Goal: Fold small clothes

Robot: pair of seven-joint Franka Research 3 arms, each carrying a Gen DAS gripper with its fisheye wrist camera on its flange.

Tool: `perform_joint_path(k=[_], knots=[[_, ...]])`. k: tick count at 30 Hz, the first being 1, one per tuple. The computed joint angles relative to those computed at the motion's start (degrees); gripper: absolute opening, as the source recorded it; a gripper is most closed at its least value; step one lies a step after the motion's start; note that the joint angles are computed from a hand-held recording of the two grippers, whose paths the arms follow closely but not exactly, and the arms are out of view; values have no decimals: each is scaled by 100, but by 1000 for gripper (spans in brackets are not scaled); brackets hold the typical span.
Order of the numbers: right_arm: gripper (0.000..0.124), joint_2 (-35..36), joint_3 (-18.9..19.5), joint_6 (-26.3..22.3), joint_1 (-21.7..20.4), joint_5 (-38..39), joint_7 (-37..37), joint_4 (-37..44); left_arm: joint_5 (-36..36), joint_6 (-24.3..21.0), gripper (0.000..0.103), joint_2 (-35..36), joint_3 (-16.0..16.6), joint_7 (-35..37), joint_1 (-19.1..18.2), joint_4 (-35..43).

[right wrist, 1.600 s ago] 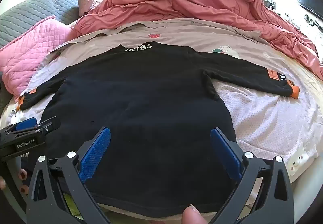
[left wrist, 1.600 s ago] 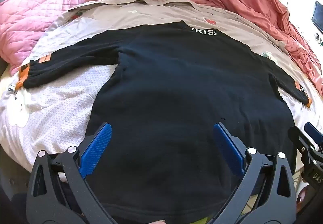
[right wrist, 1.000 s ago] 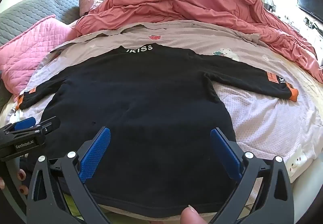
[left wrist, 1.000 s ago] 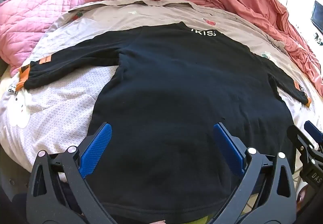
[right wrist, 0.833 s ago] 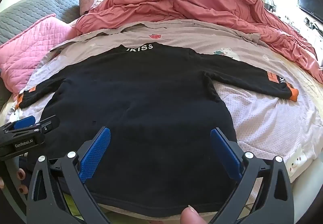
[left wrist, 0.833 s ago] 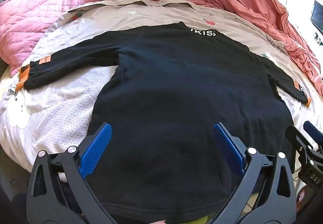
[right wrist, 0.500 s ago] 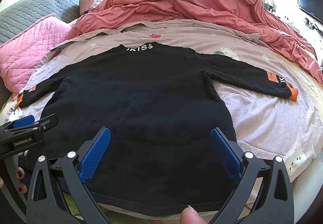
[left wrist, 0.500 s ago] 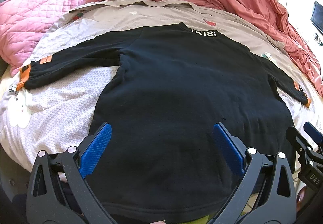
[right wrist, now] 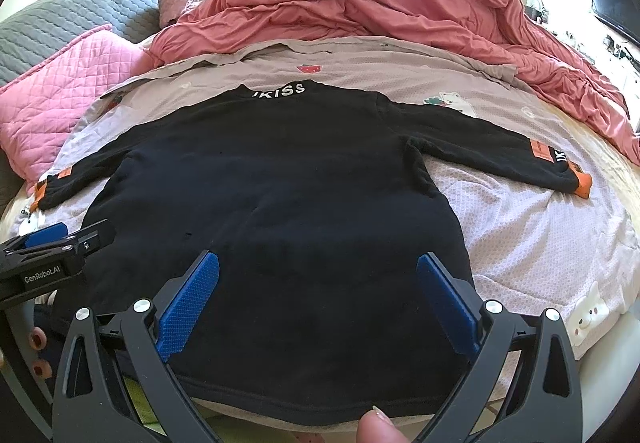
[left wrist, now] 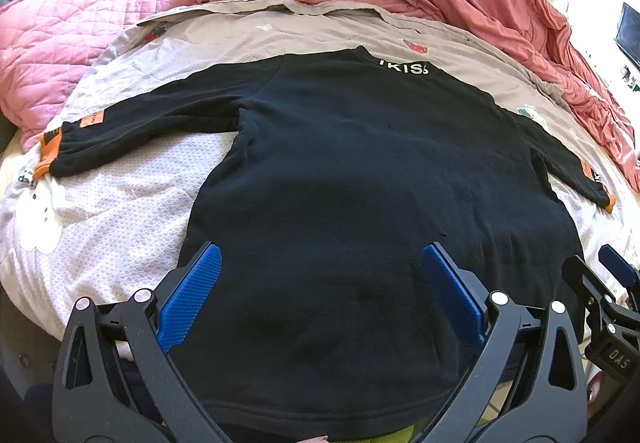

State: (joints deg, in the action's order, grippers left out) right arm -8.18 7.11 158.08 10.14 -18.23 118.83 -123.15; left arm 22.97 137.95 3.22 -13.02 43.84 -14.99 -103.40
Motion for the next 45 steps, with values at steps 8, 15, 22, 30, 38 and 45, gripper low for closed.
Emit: perform_joint_path(k=[8, 15, 22, 30, 38, 45], knots=[[99, 3, 0, -3, -1, 2, 33, -2, -26, 40, 94, -48, 13, 30, 17, -54], [99, -1, -8, 31, 1, 20, -8, -20, -9, 14, 94, -65, 11, 23, 27, -51], [99, -1, -9, 71, -14, 21, 30, -37, 1, 14, 94, -104, 9, 35, 43, -80], [99, 21, -49, 186, -7, 184, -133, -20, 115, -104, 94, -28, -1, 63, 27, 46], [99, 163, -154, 390, -4, 544, -412, 102, 376, -429, 94, 372, 3, 46, -117, 695], [99, 466, -284, 505, -36, 616, -596, 429, 530, -827, 94, 990, 80, 200, -313, 1641]])
